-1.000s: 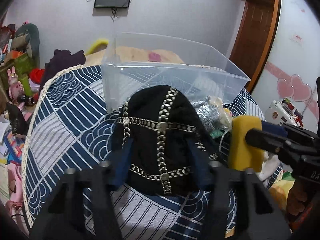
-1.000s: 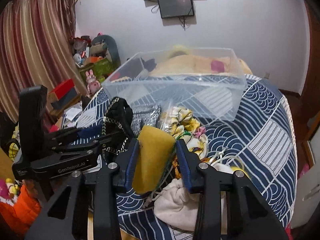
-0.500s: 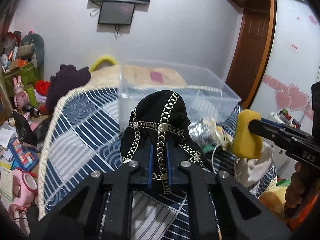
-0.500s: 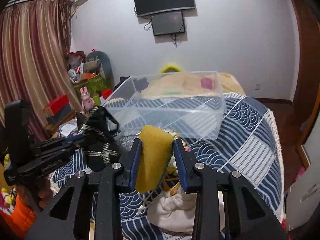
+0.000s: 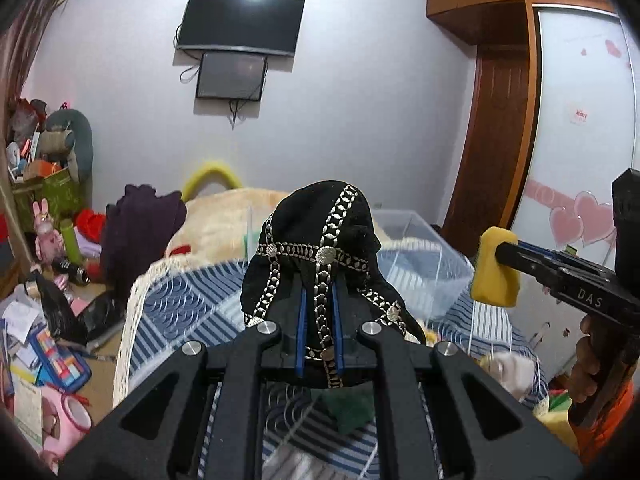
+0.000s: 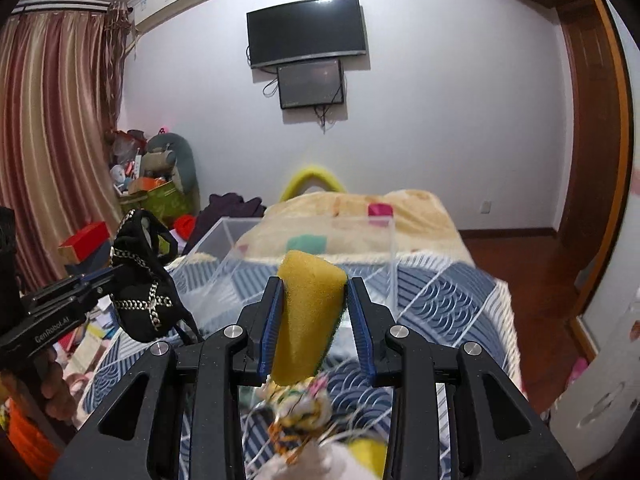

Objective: Organize soft objects
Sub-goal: 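Carry the sponge and cap over the clear box and release both inside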

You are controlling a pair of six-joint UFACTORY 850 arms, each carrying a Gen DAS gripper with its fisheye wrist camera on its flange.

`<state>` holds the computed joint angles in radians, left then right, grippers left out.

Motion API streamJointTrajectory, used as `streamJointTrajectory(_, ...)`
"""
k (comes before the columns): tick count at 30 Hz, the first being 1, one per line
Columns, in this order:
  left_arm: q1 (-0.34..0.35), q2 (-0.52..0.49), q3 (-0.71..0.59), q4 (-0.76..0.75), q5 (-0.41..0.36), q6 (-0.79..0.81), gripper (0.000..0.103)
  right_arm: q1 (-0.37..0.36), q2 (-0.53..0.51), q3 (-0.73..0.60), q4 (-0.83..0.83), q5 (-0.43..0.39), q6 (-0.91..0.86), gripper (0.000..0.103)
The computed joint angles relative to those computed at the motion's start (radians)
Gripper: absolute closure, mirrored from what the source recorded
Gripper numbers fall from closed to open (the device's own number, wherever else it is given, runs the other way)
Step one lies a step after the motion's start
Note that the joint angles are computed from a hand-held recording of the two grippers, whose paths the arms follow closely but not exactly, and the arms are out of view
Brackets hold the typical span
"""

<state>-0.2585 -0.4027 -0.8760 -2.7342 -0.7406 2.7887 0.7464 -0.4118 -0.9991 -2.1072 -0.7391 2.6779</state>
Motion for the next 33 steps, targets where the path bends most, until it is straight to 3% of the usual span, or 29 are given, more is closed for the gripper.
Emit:
streamJointTrajectory(10,-0.024,-0.081,-0.154,-0.030,0.079,-0.013,0.093,-0.046,-0.051,-0.091,0.051,0.040,-0.113,0.073)
streamJointTrajectory(17,-0.043,-0.161,-0.275,-0.022,0.181,-0.027,0.093,-0.075,-0.102,-0.158,0.098,0.121,-0.211,0.073)
streamJointTrajectory(20,-0.050,-0.202,-0.340,0.052,0.265,-0.080,0.093,-0.090,-0.124,-0.185,0.108,0.157,-0.231,0.073)
streamJointTrajectory(27,-0.083,-0.262,-0.412,0.072,0.370,-0.049,0.093,-0.129,-0.168,-0.254,0.257,0.302,-0.414,0.071)
streamJointTrajectory(31,-0.091,-0.272,-0.424,0.114,0.390,-0.076,0.092,-0.136,-0.178,-0.269,0.365,0.331,-0.523,0.070)
streamJointTrajectory(33,-0.095,-0.272,-0.422,0.085,0.390,-0.047,0.087,-0.137,-0.180,-0.275,0.411,0.332,-0.570,0.064)
